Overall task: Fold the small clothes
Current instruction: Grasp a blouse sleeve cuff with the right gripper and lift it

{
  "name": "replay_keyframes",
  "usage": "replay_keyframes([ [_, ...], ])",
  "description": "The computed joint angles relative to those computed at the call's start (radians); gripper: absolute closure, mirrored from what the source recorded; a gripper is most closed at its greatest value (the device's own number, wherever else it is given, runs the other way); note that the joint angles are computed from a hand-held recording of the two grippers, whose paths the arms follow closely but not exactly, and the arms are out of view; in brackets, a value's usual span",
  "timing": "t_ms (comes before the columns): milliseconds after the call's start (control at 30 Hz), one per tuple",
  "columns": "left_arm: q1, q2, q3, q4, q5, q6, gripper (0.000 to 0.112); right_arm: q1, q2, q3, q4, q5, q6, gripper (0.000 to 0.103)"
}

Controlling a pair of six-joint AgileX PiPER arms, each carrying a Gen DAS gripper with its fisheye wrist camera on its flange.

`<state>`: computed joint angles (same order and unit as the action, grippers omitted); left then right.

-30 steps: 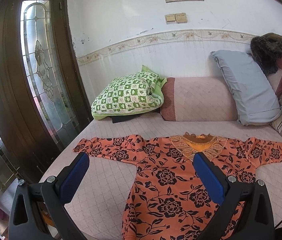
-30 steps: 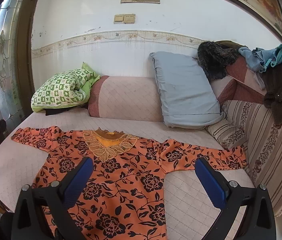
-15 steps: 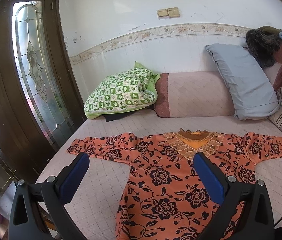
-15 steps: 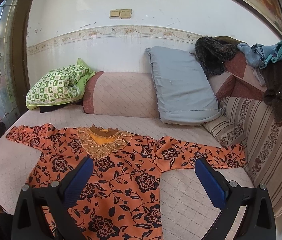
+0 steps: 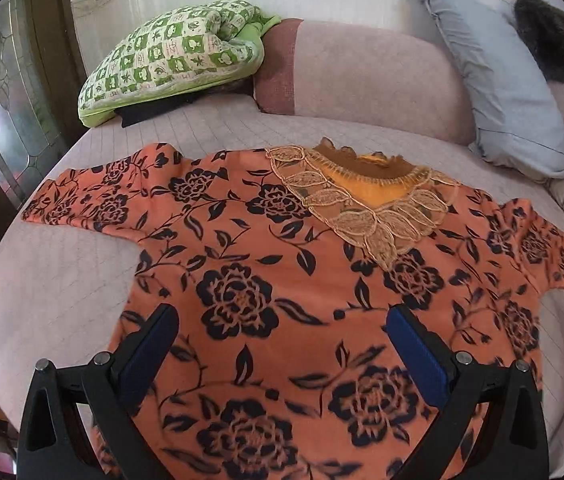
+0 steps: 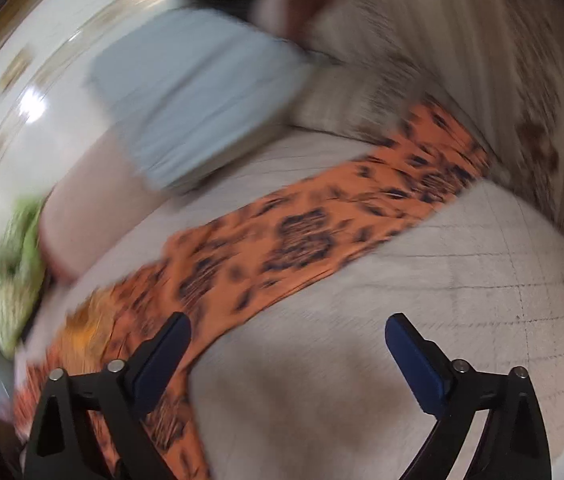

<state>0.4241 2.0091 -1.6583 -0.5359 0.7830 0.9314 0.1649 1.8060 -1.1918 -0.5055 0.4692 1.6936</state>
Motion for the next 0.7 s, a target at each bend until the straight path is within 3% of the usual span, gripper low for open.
replay_keyframes([
  [33, -0.005, 0.009, 0.001, -0.019, -0.016, 0.014, 0.009, -0.052, -0.003, 0.041, -0.016, -0.042, 0.039, 0.008],
  [167, -0.022, 0.056, -0.019, -0.09, -0.061, 0.073, 0.009, -0.221, 0.044, 0.08, -0.087, -0.071, 0.115, 0.011],
  [333, -0.052, 0.148, -0.124, -0.019, -0.026, 0.012, 0.009, -0.326, 0.16, 0.001, -0.051, -0.024, 0.066, 0.018],
  [400, -0.063, 0.172, -0.144, 0.015, -0.035, -0.02, 0.009, -0.331, 0.194, -0.028, -0.148, -0.009, 0.13, 0.018],
  [467, -0.07, 0.183, -0.145, 0.024, -0.052, -0.027, 0.009, -0.332, 0.239, -0.096, -0.165, 0.027, 0.081, 0.019],
  [600, -0.081, 0.196, -0.144, 0.021, -0.077, -0.014, 0.009, -0.336, 0.325, -0.221, -0.145, 0.111, -0.015, 0.058],
  [633, -0.084, 0.2, -0.147, 0.026, -0.08, -0.018, 0.009, -0.339, 0.318, -0.206, -0.158, 0.081, -0.002, 0.067],
  [667, -0.086, 0.203, -0.151, 0.032, -0.083, -0.024, 0.009, -0.337, 0.306, -0.191, -0.169, 0.046, 0.012, 0.092],
  [700, -0.086, 0.204, -0.155, 0.035, -0.085, -0.028, 0.009, -0.322, 0.292, -0.18, -0.218, 0.051, 0.053, 0.094],
])
